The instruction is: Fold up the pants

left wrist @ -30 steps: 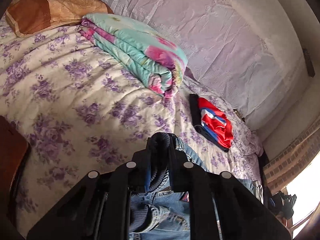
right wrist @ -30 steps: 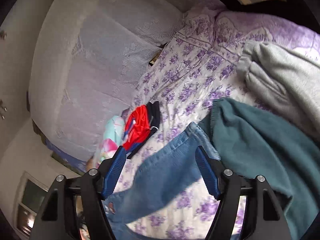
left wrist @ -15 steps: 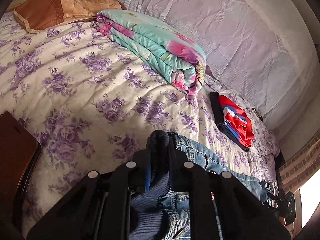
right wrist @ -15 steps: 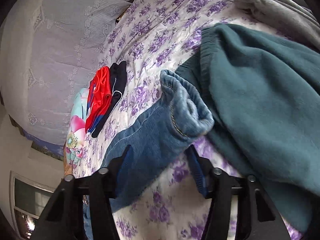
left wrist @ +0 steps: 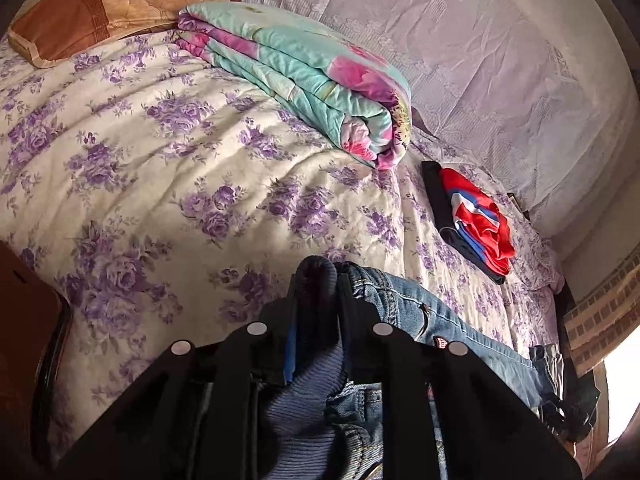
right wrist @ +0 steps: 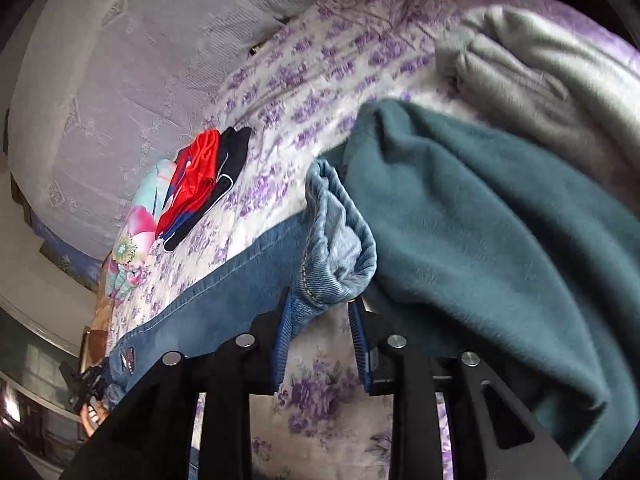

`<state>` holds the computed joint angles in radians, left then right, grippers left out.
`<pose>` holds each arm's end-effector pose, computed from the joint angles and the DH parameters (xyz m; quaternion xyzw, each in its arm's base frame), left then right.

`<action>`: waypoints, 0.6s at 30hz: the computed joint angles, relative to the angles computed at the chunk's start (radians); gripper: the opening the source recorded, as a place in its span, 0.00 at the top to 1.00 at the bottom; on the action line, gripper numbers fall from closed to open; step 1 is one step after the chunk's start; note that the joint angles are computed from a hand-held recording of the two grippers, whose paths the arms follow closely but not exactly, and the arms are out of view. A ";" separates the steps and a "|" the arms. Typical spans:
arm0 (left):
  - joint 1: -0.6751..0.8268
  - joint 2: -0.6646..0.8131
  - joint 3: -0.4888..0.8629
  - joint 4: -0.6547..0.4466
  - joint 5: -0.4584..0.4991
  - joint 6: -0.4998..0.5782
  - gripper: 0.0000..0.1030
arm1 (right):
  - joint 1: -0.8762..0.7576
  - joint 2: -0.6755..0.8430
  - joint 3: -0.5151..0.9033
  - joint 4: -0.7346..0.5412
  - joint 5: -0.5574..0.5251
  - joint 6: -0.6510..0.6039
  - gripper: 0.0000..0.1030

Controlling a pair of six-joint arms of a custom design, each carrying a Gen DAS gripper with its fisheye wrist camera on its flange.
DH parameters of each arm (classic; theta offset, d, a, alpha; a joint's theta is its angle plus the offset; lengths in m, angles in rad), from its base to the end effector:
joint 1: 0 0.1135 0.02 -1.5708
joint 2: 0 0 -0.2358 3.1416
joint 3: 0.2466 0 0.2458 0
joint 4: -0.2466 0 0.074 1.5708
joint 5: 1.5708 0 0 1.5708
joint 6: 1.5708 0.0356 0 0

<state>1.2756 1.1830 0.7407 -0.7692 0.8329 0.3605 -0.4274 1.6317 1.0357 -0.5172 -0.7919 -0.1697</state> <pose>0.0852 0.1898 0.1923 -0.3326 0.8392 -0.1528 0.4022 0.2917 -0.1050 0.1759 0.0287 0.9024 0.2975 0.3105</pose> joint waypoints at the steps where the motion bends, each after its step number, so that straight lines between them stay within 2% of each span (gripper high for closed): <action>1: -0.001 0.011 0.022 -0.026 -0.006 0.016 0.80 | 0.011 -0.003 0.013 -0.003 0.016 -0.008 0.69; 4: -0.033 0.014 0.052 -0.054 -0.054 0.030 0.74 | 0.042 0.013 0.063 0.023 0.067 0.041 0.67; 6: -0.058 -0.017 0.041 -0.043 -0.097 0.021 0.72 | 0.050 -0.027 0.041 0.123 0.149 0.108 0.66; 7: -0.066 -0.036 0.032 -0.035 -0.116 0.018 0.69 | 0.045 -0.046 0.026 0.164 0.174 0.127 0.64; 8: -0.069 -0.046 0.028 -0.030 -0.128 0.018 0.67 | 0.036 -0.047 0.026 0.185 0.166 0.137 0.57; 11: -0.070 -0.019 0.029 -0.008 -0.140 0.009 0.57 | 0.057 0.040 0.119 0.110 0.149 0.111 0.54; 12: -0.073 0.006 0.033 0.003 -0.142 -0.001 0.57 | 0.081 0.075 0.151 0.091 0.161 0.101 0.54; 16: -0.084 0.101 0.048 0.037 -0.148 -0.047 0.55 | 0.182 0.194 0.227 0.123 0.260 0.125 0.54; 18: -0.064 0.131 0.063 0.026 -0.127 -0.043 0.48 | 0.210 0.240 0.246 0.135 0.292 0.145 0.54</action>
